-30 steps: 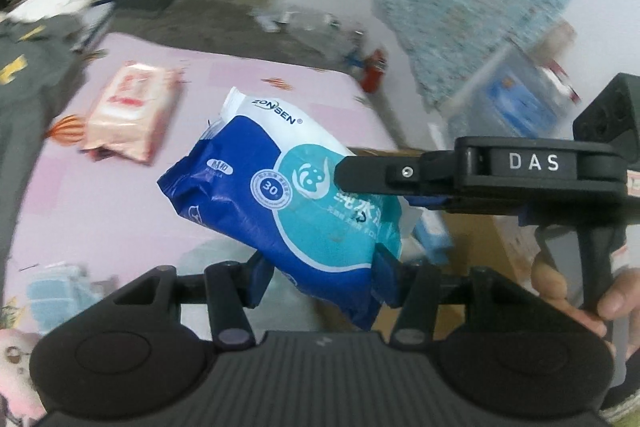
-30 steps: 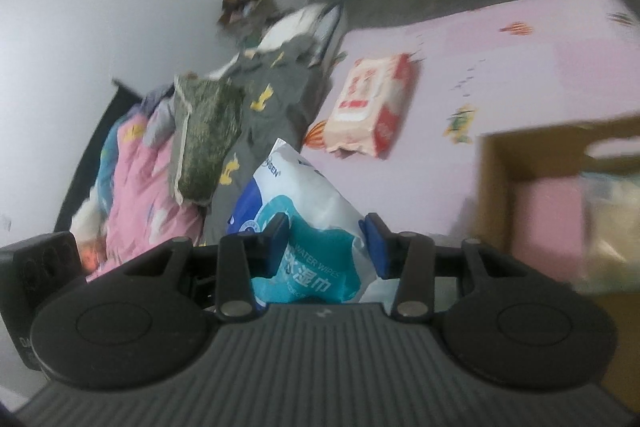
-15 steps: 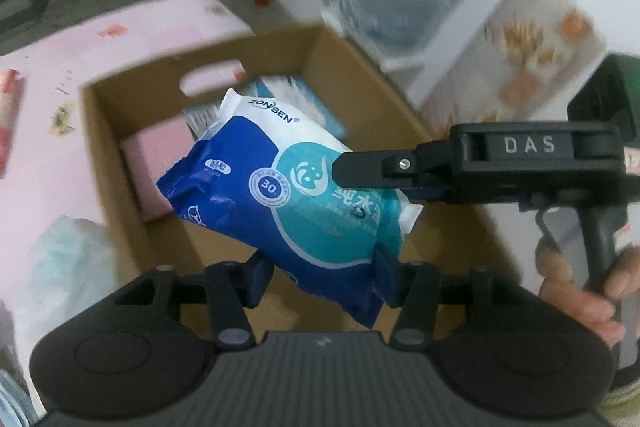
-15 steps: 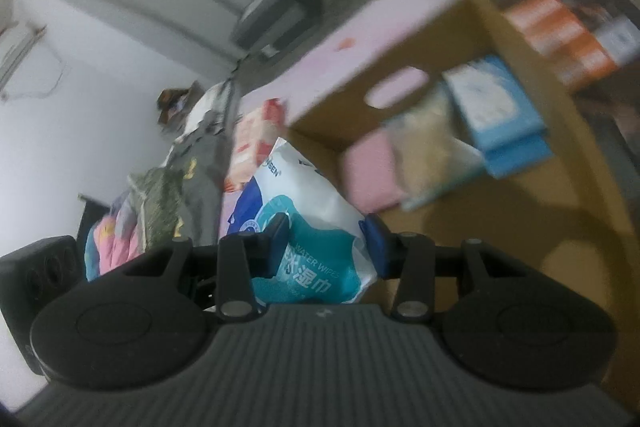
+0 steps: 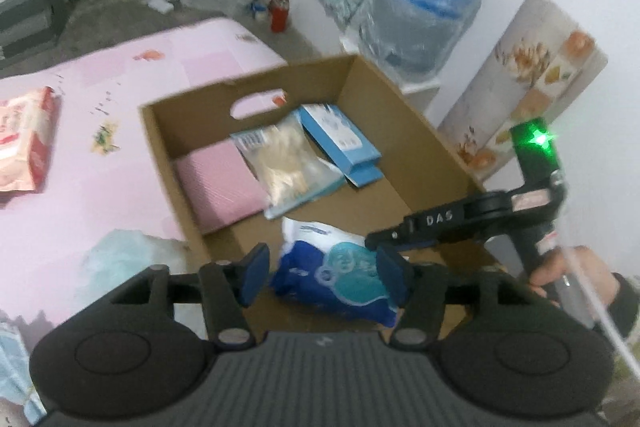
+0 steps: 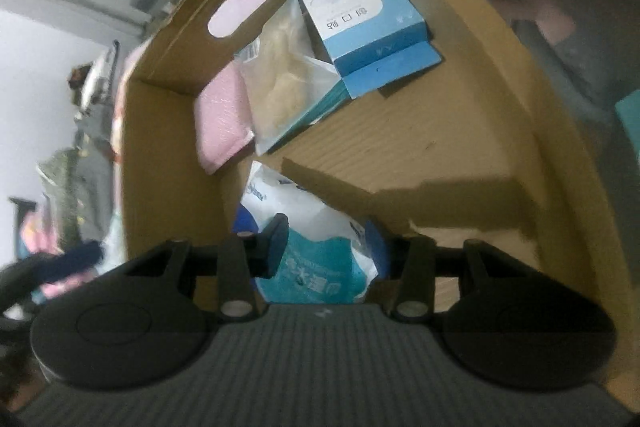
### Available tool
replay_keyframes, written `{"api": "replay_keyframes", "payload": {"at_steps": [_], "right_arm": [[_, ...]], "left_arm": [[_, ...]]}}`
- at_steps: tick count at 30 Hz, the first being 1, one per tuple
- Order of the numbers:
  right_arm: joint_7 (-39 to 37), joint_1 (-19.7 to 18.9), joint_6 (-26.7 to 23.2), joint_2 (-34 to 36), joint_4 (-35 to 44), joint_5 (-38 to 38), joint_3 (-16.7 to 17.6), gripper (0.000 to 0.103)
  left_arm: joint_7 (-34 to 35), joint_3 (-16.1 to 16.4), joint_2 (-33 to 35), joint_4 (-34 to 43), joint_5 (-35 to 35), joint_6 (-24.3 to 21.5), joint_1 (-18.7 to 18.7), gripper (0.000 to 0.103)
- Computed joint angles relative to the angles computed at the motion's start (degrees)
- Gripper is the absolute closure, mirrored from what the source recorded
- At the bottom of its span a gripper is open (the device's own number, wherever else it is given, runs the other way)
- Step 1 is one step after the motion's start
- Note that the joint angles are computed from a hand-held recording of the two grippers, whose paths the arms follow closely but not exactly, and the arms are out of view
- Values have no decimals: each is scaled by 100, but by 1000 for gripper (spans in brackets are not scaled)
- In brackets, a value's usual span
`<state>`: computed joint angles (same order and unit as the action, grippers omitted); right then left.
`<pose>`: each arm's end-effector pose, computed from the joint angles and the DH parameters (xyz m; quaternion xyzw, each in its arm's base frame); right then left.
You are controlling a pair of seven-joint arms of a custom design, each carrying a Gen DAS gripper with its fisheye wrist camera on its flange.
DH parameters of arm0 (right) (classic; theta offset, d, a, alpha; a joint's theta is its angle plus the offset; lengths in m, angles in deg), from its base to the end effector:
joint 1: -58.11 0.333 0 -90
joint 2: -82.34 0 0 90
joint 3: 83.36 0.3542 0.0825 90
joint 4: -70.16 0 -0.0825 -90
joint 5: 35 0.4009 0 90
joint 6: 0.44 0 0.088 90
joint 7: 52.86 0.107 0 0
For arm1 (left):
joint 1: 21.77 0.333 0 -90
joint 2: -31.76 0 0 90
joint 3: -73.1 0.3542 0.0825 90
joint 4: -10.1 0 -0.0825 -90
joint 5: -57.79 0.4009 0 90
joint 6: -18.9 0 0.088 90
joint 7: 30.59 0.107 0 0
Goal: Organize soft objects
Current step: 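Carry the wet-wipes pack into the cardboard box and release it, then move the right tool back to the pink plush toy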
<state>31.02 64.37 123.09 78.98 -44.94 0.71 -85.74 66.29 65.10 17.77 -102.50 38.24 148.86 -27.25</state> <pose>0.5725 0.0621 0.5399 -0.6336 0.7174 0.1188 0.2642 0.5162 -0.1420 0.6723 -0.5987 0.7426 -0.2909 0.0742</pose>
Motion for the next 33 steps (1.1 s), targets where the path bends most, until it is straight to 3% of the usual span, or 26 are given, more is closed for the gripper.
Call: {"api": "replay_keyframes", "payload": {"at_steps": [5, 10, 26, 33], "right_arm": [[220, 46, -287, 361, 467, -569, 124, 52], [654, 93, -523, 420, 478, -320, 240, 52], [1870, 575, 912, 251, -57, -199, 472, 59], [1794, 646, 1006, 158, -137, -311, 439, 57]], "left_arm": [[31, 170, -536, -485, -1, 199, 190, 40], [53, 296, -1037, -1011, 121, 360, 395, 40], [631, 845, -2209, -2437, -427, 793, 764, 38], [682, 794, -2719, -2907, -207, 1067, 1062, 33]]}}
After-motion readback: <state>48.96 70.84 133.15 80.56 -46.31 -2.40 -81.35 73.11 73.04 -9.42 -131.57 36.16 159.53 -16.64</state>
